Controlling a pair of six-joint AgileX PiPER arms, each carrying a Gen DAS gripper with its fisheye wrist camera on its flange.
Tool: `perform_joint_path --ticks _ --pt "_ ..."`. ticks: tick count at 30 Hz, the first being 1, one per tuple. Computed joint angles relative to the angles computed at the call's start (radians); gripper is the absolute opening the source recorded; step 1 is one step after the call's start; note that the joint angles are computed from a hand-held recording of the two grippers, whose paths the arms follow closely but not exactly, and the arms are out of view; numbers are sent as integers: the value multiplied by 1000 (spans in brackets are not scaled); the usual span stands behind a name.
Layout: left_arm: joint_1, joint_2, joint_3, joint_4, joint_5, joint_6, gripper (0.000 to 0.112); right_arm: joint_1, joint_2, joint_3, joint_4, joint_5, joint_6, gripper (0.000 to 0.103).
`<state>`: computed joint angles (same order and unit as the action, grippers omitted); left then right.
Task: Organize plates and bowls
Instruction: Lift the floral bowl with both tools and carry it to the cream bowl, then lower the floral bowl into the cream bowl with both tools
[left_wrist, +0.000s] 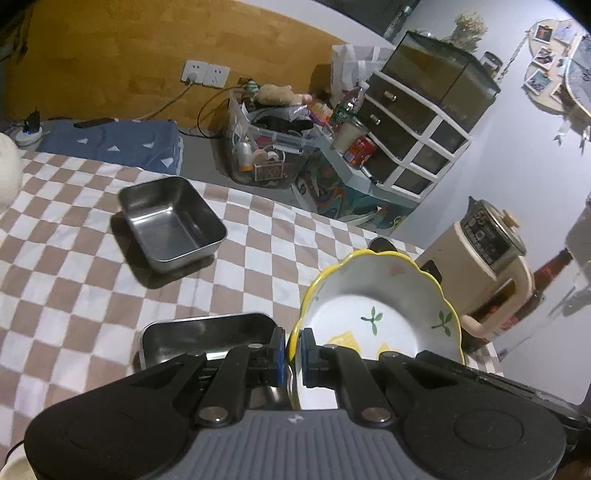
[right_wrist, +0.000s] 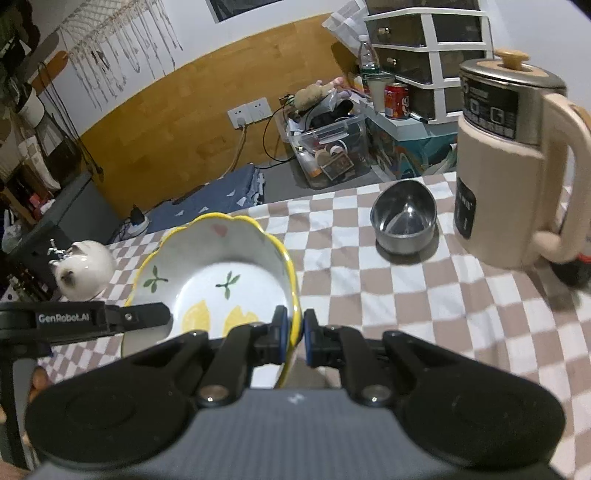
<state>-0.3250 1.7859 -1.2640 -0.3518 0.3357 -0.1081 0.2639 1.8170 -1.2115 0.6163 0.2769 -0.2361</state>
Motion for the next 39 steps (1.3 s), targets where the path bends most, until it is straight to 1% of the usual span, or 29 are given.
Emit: perform_joint_path --ticks 2,4,6,12,17,19,22,25,28,30,35,39 --pt "-4 -53 62 32 -19 -30 9 19 -31 43 19 -21 -4 11" --pt "-2 -101 115 44 -21 -42 9 38 -59 80 38 -37 -5 11" --pt "7 -147 167 25 -25 -15 9 59 -86 111 27 -44 26 11" --pt "46 -265 309 -88 -39 109 9 135 -152 185 -94 -73 200 11" --pt "98 -340 406 -204 -38 232 9 189 -166 204 -200 -80 331 11" --pt "120 -364 438 -242 -34 271 9 201 -159 199 -211 -73 347 11" --pt "168 -399 485 -317 -17 357 9 245 -154 196 -332 -73 484 11" --pt "220 -429 527 -380 7 439 9 267 -136 184 -351 -68 519 11" --pt "276 -451 559 -438 36 525 9 307 -115 176 -428 -67 633 11" --pt "320 -462 576 -476 62 587 9 327 -101 167 -472 -63 694 11" --pt "434 -477 609 -555 131 736 9 406 -77 149 -668 -47 943 11" --pt "523 -478 628 -597 190 835 9 433 -41 105 -727 -22 1023 11"
